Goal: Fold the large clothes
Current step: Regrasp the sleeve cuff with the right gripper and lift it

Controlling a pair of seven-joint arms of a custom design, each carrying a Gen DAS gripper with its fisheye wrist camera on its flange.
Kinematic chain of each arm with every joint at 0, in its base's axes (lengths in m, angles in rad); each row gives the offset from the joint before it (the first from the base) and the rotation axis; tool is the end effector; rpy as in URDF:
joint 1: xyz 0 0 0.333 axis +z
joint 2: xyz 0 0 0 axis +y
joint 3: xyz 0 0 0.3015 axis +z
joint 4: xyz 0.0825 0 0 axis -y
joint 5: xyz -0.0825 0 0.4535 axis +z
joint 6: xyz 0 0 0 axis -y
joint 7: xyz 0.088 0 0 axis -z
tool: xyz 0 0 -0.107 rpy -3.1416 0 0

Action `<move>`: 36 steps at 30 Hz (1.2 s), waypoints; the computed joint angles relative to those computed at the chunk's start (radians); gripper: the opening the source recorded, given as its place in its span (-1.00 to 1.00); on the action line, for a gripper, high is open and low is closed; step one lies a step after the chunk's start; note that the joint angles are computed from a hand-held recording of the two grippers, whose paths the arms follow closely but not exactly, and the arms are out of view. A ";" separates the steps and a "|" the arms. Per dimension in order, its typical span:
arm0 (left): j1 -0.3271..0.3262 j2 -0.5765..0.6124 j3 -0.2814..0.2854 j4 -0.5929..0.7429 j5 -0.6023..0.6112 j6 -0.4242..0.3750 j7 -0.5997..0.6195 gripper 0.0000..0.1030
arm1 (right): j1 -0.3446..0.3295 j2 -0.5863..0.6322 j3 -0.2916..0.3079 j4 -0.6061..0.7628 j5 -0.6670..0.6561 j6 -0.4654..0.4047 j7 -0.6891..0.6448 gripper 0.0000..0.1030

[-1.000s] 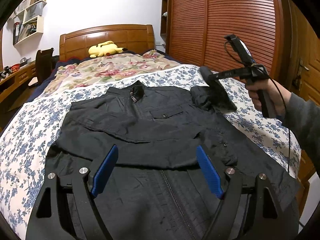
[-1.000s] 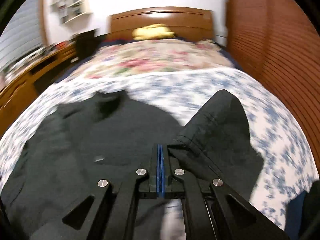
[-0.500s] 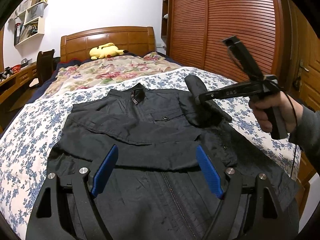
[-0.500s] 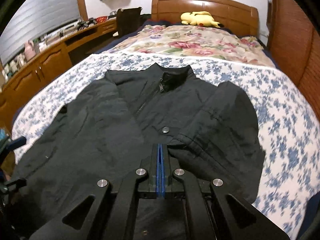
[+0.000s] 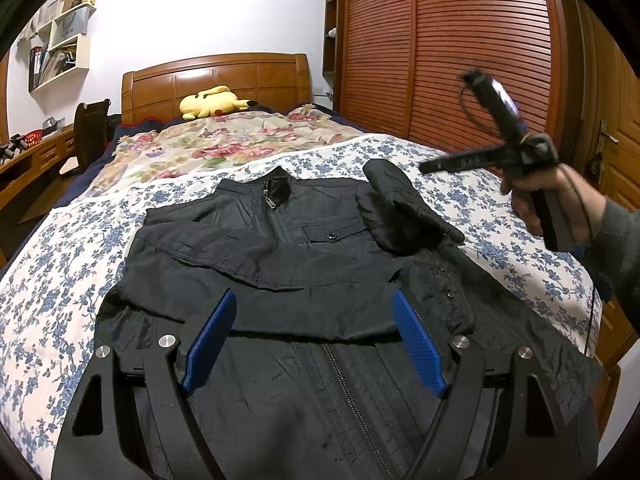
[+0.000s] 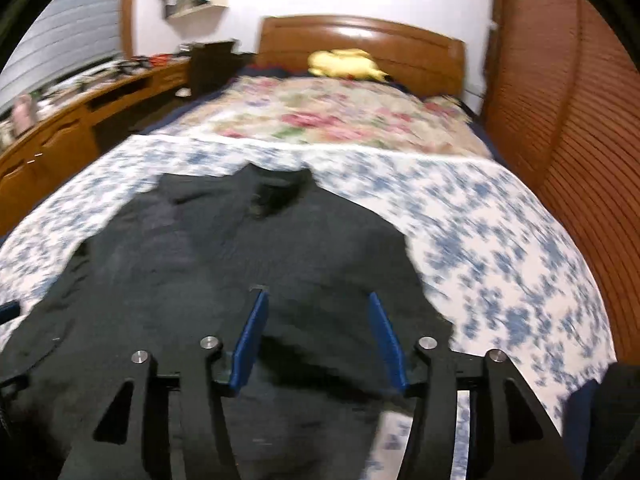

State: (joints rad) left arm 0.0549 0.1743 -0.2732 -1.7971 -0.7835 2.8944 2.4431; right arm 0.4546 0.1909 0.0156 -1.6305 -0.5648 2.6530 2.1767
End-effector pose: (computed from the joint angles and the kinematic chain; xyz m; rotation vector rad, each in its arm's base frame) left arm 0.7082 -0.1031 0.5069 -1.3268 1.9759 -1.1471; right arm 0.6493 0.3454 0.5697 -1.8559 1.4418 -0.8036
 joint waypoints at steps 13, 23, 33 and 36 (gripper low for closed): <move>-0.005 0.004 0.003 0.002 0.023 -0.002 -0.018 0.57 | -0.038 0.213 -0.043 0.183 0.193 -0.177 -0.047 0.21; -0.002 0.021 -0.004 0.014 0.079 -0.005 -0.063 0.57 | -0.050 0.276 -0.055 0.204 0.334 -0.147 -0.083 0.39; 0.013 0.008 -0.010 -0.002 0.085 0.005 -0.067 0.57 | 0.064 0.212 -0.149 0.125 0.106 -0.048 -0.029 -0.90; 0.024 -0.016 -0.014 -0.022 0.030 0.010 -0.019 0.57 | 0.096 0.156 -0.161 0.100 -0.041 -0.027 0.061 -0.90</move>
State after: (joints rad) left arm 0.0784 0.1583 -0.2873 -1.8194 -0.7531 2.9040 2.4241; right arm 0.5503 0.3470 -0.1457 -1.5306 -0.6056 2.6260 2.2378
